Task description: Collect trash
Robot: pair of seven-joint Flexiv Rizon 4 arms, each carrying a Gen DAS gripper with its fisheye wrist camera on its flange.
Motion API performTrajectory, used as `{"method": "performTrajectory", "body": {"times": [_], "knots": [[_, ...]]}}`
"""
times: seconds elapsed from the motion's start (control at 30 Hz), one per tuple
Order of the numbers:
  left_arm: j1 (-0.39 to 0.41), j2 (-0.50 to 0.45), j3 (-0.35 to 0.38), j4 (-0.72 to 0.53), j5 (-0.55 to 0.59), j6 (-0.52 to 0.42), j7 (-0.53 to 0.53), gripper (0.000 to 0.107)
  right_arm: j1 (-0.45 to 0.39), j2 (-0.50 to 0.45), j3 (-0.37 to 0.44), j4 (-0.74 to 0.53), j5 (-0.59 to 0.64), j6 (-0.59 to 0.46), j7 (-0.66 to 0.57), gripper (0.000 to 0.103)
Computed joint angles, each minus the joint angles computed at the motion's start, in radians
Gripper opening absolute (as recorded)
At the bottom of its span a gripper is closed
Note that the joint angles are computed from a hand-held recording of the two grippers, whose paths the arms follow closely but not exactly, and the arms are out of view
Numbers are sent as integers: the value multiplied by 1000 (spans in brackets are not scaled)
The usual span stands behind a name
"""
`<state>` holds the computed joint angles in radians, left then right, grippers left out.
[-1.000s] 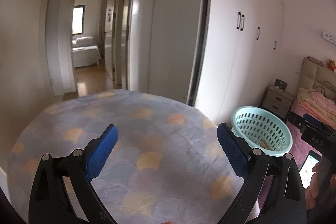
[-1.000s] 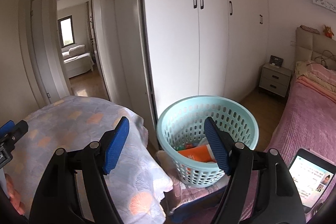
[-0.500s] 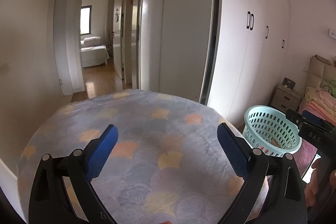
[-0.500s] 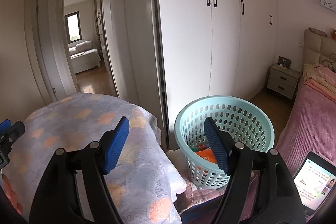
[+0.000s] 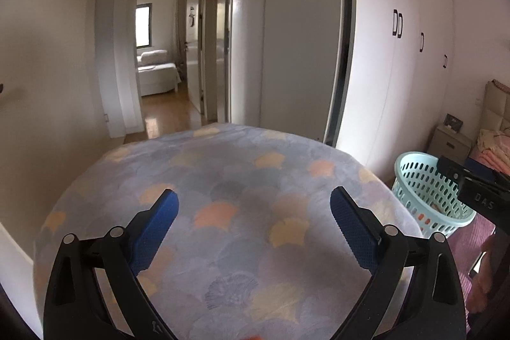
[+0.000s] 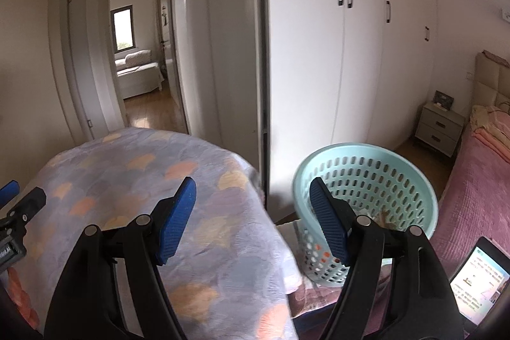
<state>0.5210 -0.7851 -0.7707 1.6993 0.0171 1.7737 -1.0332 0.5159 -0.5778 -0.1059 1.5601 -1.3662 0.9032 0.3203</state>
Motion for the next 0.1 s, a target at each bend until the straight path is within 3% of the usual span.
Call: {"method": "performTrajectory", "body": {"times": [0.1], "knots": [[-8,2,26,2,-2,14,-9,94,4,-37,-1,-47,19,20,-36,70]]}}
